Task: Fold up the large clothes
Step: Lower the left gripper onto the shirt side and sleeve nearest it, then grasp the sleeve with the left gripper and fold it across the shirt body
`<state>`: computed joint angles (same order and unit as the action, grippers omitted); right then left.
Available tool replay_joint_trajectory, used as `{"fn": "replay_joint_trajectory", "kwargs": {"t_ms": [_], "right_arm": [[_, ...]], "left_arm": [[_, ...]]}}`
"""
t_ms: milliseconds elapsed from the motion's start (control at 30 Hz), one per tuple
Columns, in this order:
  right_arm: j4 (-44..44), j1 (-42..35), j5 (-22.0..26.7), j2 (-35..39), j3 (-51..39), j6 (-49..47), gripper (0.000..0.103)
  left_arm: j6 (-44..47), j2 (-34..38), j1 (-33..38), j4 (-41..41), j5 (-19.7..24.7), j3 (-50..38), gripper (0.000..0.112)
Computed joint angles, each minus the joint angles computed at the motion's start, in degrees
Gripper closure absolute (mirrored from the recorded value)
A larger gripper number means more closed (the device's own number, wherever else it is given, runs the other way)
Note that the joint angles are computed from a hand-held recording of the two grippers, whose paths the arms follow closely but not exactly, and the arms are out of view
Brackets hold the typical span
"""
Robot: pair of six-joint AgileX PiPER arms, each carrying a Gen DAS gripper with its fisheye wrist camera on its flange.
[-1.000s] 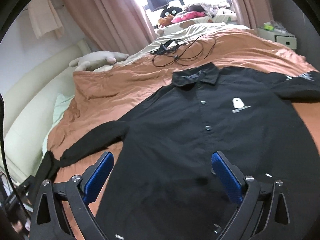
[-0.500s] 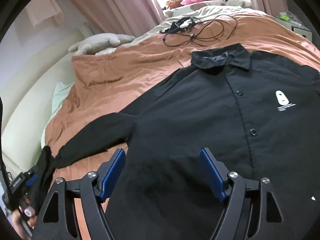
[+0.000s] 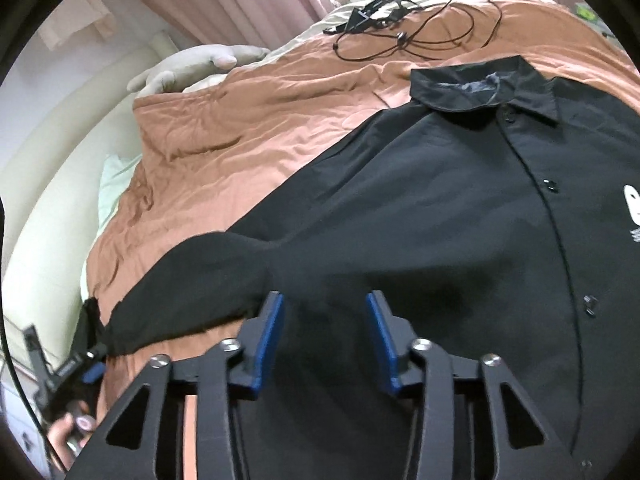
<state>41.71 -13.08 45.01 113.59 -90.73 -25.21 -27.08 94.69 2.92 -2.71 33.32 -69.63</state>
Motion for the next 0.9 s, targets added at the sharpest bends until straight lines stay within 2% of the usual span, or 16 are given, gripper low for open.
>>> {"fn": "replay_joint_trajectory", "kwargs": {"t_ms": [100,200,267,333,400,633,700,800,900], "right_arm": [[1.96,-0.4,1.19,1.92,-2.29,-0.14,0.072],[3.41,-0.54,2.2,3.88,-4.83,0.01,0.084],[3.92,-0.23,2.69,5.05,-6.65,-0.01,0.088],[5.24,0.41,3.55,6.54,-8.55,-0.75,0.089],[5.82,1.03,4.37,7.97,-9.74,-0.73,0.089],[1.42,3.12,7.13,13.73,-12.9,2.17,0.09],[0.87,2.34,10.81,13.83,-14.93,4.16,0.09],[3.53,0.02,12.38,10.54,-12.18,2.27,0.088],[4.36,-2.53,12.29,5.87,-7.57,0.36,0.081]], "left_arm": [[2.05,2.81,1.48,-4.08,-1.54,-0.55,0.04],[-3.87,4.2,0.58,1.67,-3.4,-1.1,0.045],[-6.47,4.99,0.42,4.24,-3.37,-2.18,0.062],[-4.28,5.58,1.6,0.86,-3.22,-2.79,0.097],[-2.78,5.37,2.31,-1.45,-3.1,-3.01,0.104],[-2.42,0.58,0.91,-0.02,-1.83,-5.4,0.11],[-3.56,-0.87,0.0,1.42,-0.22,-7.43,0.11],[-2.76,-2.99,-1.09,-0.17,1.82,-11.07,0.111],[-3.54,-4.61,-3.73,0.77,4.23,-15.87,0.111]]}}
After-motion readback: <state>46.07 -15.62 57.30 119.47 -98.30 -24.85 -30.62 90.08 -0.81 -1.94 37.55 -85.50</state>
